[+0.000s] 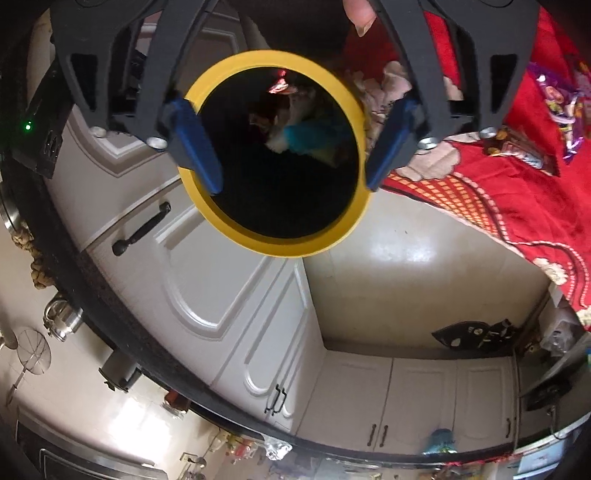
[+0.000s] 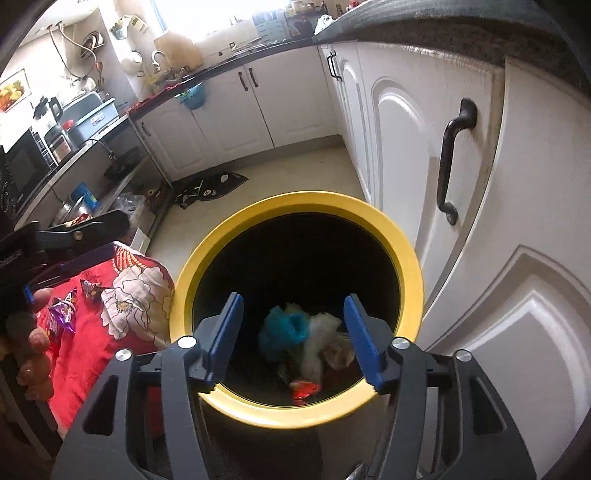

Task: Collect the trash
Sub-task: 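Open both grippers to drop the sponge and wrapper into the bin, then move both tools back over the bed toward the remaining wrappers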

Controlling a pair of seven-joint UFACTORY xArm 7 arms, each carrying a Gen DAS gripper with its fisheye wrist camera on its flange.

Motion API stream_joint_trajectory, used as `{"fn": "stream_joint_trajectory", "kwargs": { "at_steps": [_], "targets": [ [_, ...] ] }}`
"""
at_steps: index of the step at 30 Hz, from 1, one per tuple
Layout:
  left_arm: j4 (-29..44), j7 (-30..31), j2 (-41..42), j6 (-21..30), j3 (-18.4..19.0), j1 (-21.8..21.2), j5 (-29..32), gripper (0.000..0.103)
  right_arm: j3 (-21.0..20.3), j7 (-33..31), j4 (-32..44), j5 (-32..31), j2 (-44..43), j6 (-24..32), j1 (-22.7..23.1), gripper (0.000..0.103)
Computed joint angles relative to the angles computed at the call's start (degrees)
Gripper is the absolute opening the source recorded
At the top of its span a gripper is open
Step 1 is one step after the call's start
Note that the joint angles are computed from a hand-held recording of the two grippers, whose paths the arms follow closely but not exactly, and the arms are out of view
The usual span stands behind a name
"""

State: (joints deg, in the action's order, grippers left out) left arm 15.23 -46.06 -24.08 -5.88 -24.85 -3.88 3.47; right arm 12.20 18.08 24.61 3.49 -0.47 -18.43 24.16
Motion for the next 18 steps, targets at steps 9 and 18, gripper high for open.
{"fn": "stream_joint_trajectory", "kwargs": {
  "at_steps": [9, 18],
  "targets": [
    [-4.31, -5.43, -14.59, 8.8, -1.8, 2.1, 2.12, 0.092, 3.53, -7.36, -1.23, 9.4, -3.64, -1.24, 0.28, 0.067],
    [-8.12, -10.19, -30.93, 19.95, 0.61, -0.85, 6.56, 0.092, 8.47, -10.56, -1.81, 14.43, -8.03, -1.85, 0.18, 0.072]
  ]
}}
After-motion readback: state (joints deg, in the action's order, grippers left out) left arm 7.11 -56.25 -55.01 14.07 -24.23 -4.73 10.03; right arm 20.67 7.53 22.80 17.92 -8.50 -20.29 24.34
